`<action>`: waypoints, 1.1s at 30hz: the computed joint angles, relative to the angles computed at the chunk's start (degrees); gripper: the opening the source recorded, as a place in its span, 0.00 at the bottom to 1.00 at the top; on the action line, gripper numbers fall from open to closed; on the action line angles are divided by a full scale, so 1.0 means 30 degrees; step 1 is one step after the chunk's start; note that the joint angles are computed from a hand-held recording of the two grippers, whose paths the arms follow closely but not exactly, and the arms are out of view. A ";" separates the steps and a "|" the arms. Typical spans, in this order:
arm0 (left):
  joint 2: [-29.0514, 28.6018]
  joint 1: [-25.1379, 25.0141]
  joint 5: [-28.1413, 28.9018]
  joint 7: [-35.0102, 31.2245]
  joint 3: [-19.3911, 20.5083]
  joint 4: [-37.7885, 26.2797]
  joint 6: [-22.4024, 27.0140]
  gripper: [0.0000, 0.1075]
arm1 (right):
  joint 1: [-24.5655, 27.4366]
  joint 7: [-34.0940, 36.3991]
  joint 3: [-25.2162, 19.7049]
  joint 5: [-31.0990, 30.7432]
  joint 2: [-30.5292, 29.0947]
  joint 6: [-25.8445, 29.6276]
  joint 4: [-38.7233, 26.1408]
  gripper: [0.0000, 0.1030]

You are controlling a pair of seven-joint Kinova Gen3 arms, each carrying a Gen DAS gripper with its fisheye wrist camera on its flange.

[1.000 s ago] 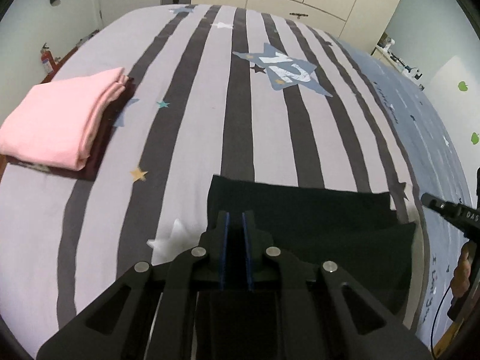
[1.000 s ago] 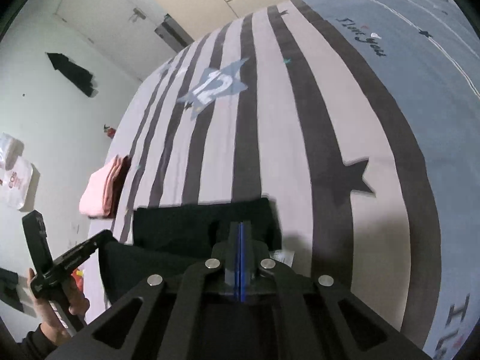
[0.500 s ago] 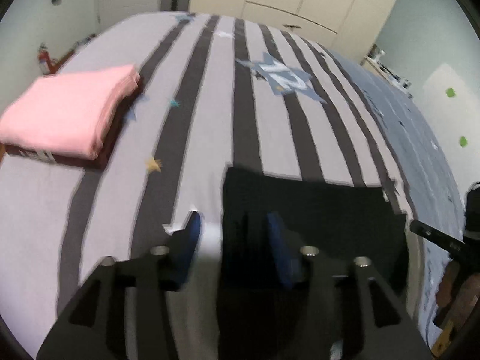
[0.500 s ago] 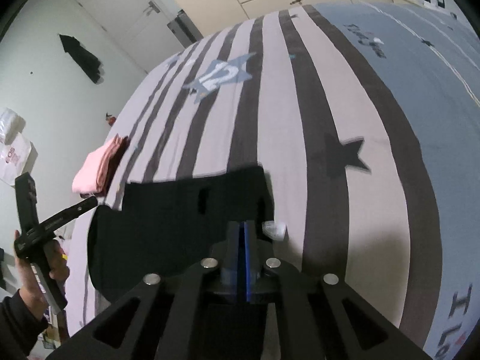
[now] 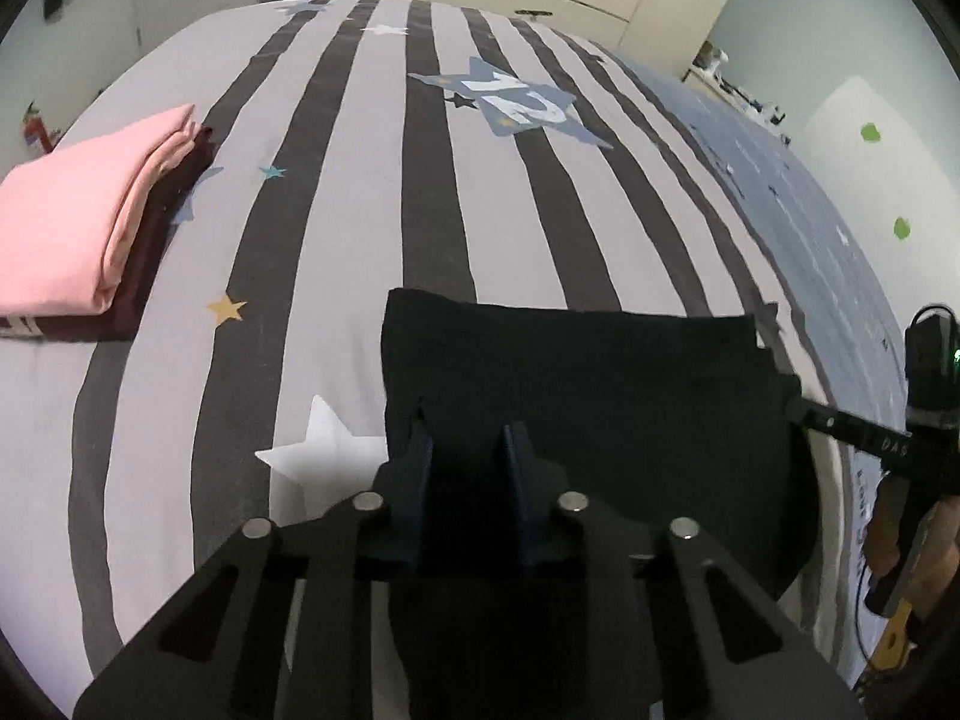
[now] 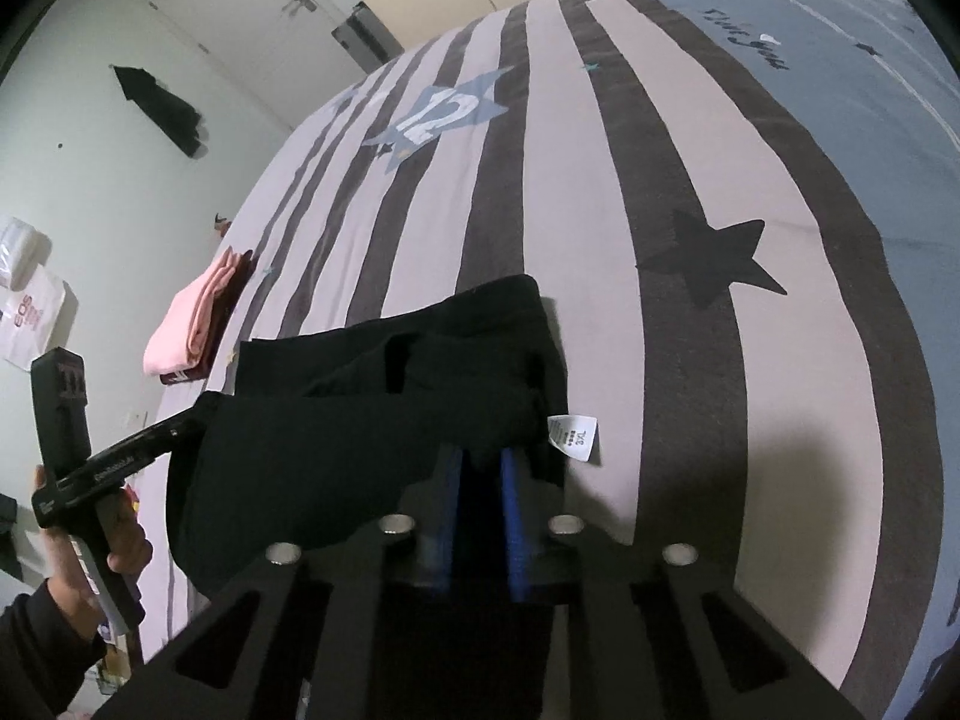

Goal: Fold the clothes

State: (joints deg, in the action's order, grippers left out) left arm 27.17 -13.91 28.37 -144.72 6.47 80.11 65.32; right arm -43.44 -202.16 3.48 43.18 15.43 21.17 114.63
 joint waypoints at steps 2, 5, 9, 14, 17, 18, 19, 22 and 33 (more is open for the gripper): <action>0.0112 -0.0005 0.0079 0.0376 -0.0038 -0.0178 0.0294 0.10 | -0.0102 -0.0140 0.0031 0.0074 -0.0032 0.0229 -0.0048 0.05; -0.0180 -0.0276 0.0607 0.0678 0.0014 -0.0238 0.0499 0.06 | -0.0611 -0.1198 0.0181 0.0944 -0.0377 0.0908 -0.0123 0.05; -0.0483 -0.0500 0.1288 0.0786 0.0032 -0.0550 0.0575 0.06 | -0.0413 -0.2064 -0.0409 0.2228 -0.0885 0.1916 -0.0476 0.04; 0.0106 0.0064 0.0966 0.1567 -0.0016 -0.1506 0.0243 0.05 | 0.1337 -0.0964 -0.1246 0.2227 -0.0723 0.1696 -0.1017 0.04; 0.0778 0.0605 0.0414 0.2105 0.0060 -0.2221 -0.0095 0.05 | 0.2377 0.0723 -0.1351 0.1122 -0.0174 0.1199 -0.1413 0.04; 0.1124 0.0777 0.0211 0.2381 0.0082 -0.2558 -0.0123 0.05 | 0.2492 0.1073 -0.1236 0.0828 -0.0047 0.1040 -0.1429 0.04; 0.1413 0.0915 0.0036 0.2644 0.0120 -0.2842 -0.0154 0.05 | 0.2671 0.1573 -0.1166 0.0409 0.0143 0.0909 -0.1508 0.04; 0.2174 0.1303 -0.0474 0.3328 0.0266 -0.3623 -0.0291 0.04 | 0.2821 0.2682 -0.0728 -0.0600 0.0618 0.0565 -0.1617 0.04; 0.2389 0.1700 -0.2074 0.2888 0.0654 -0.2610 -0.1864 0.04 | 0.1435 0.4759 0.1139 -0.3080 0.1502 0.0194 -0.1566 0.06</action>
State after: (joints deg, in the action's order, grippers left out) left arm 34.34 -8.81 22.14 -136.05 8.43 72.28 59.73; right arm -39.14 -187.88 6.89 33.95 19.93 21.75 109.93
